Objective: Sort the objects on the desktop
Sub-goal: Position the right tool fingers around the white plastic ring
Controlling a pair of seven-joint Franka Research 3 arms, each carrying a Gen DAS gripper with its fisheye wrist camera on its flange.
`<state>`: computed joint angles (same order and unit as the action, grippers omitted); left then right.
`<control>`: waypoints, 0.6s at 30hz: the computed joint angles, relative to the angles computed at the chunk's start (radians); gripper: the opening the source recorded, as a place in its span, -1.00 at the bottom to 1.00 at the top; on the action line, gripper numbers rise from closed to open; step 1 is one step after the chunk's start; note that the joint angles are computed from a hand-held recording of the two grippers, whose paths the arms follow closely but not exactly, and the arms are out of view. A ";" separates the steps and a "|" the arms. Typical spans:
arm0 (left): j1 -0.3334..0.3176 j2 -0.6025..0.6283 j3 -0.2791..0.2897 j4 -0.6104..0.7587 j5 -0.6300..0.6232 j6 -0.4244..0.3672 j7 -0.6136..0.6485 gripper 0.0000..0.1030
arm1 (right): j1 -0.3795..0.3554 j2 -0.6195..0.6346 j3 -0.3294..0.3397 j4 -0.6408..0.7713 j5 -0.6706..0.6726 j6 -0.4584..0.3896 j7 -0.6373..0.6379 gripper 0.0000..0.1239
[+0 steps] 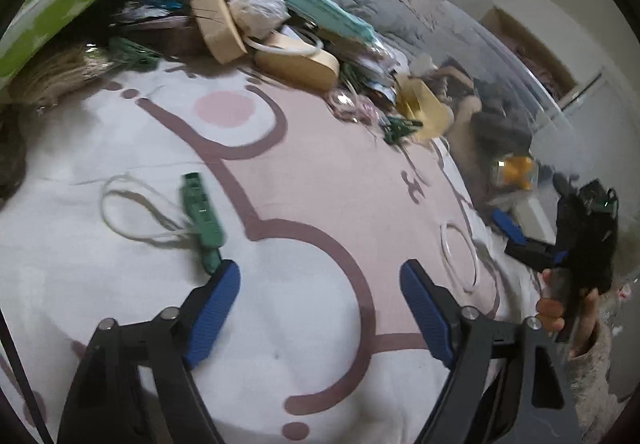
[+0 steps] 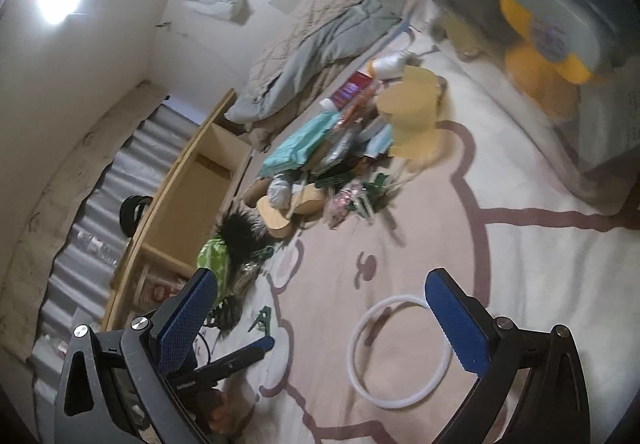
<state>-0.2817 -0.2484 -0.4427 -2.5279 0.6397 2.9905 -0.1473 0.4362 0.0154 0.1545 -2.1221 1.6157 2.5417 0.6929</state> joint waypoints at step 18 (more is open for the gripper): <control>-0.056 -0.109 -0.017 0.016 0.027 -0.417 -0.136 0.44 | 0.012 0.020 0.010 0.009 -0.135 0.026 0.079 0.66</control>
<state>-0.3375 -0.3578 -0.4596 -2.5124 0.6663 2.5736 -0.2838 0.4477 0.0358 0.1643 -2.1127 1.4806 2.5672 0.7718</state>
